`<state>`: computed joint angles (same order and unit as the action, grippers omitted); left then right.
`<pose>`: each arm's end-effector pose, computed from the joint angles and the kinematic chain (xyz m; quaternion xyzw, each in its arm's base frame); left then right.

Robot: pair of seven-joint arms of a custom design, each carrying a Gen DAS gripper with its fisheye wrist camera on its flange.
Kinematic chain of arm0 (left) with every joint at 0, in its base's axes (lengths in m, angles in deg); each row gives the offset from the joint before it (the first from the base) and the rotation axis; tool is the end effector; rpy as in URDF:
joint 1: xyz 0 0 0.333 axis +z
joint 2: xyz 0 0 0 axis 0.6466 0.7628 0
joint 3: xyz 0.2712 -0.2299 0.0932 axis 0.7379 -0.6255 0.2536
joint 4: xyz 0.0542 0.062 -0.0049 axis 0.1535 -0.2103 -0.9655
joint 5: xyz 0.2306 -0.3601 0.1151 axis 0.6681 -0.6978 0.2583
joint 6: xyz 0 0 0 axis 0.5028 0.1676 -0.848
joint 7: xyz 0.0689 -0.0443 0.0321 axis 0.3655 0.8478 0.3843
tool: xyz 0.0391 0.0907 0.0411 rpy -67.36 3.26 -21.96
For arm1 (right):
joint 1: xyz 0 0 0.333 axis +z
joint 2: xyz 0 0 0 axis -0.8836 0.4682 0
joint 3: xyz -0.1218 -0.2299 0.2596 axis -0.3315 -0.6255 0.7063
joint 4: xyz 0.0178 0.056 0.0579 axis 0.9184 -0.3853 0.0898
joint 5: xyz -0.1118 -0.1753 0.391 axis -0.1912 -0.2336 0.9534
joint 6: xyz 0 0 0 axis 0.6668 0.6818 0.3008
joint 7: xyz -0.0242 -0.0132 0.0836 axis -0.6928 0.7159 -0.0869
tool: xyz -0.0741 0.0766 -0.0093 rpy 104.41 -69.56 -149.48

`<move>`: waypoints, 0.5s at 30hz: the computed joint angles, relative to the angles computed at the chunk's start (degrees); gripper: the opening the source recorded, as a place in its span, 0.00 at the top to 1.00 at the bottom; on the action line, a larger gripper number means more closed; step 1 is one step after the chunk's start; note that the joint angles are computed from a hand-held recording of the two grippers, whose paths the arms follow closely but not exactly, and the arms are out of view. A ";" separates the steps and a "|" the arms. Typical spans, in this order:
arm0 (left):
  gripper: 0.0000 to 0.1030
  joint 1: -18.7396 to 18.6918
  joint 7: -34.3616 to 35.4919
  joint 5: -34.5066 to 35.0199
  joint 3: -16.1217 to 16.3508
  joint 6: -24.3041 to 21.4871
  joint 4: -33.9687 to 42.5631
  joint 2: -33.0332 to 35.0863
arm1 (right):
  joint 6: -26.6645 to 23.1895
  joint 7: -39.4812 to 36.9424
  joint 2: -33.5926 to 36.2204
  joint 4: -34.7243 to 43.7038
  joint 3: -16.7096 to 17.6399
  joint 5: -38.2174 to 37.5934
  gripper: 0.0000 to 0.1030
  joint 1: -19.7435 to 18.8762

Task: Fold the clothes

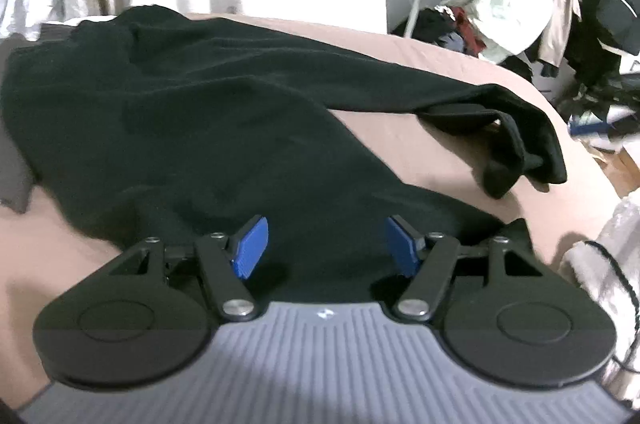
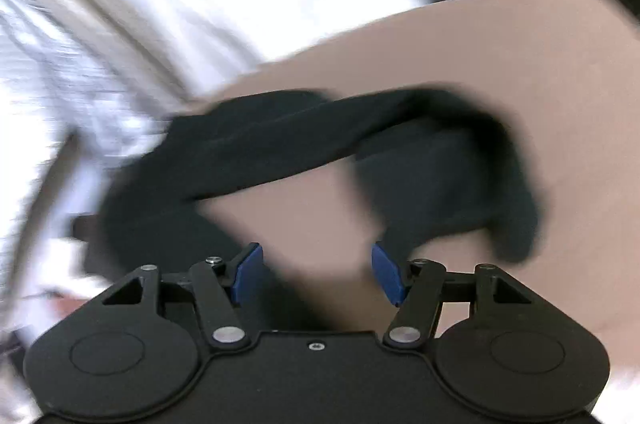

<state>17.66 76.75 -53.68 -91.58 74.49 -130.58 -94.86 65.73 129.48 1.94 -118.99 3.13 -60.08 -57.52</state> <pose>0.4737 -0.2464 0.6559 -0.4830 0.7779 -0.3845 0.1174 0.3758 0.1144 0.6149 -0.4824 0.7890 -0.1346 0.3560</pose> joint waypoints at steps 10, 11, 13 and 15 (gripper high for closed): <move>0.37 3.69 -10.69 9.15 -6.46 -1.69 16.63 15.37 | -1.53 4.40 11.99 4.66 1.39 -18.64 0.36 -9.63; 0.35 3.80 -11.56 11.19 -7.37 -1.45 18.87 17.55 | -0.79 4.06 12.46 4.27 0.92 -18.63 0.36 -9.14; 0.31 3.74 -14.40 17.70 -8.95 -1.55 23.82 22.13 | 0.10 3.44 12.46 3.31 -0.07 -18.32 0.35 -8.52; 0.30 2.81 -18.45 26.62 -9.63 -3.54 29.57 27.21 | 1.33 2.64 12.69 2.29 -0.98 -17.45 0.33 -7.89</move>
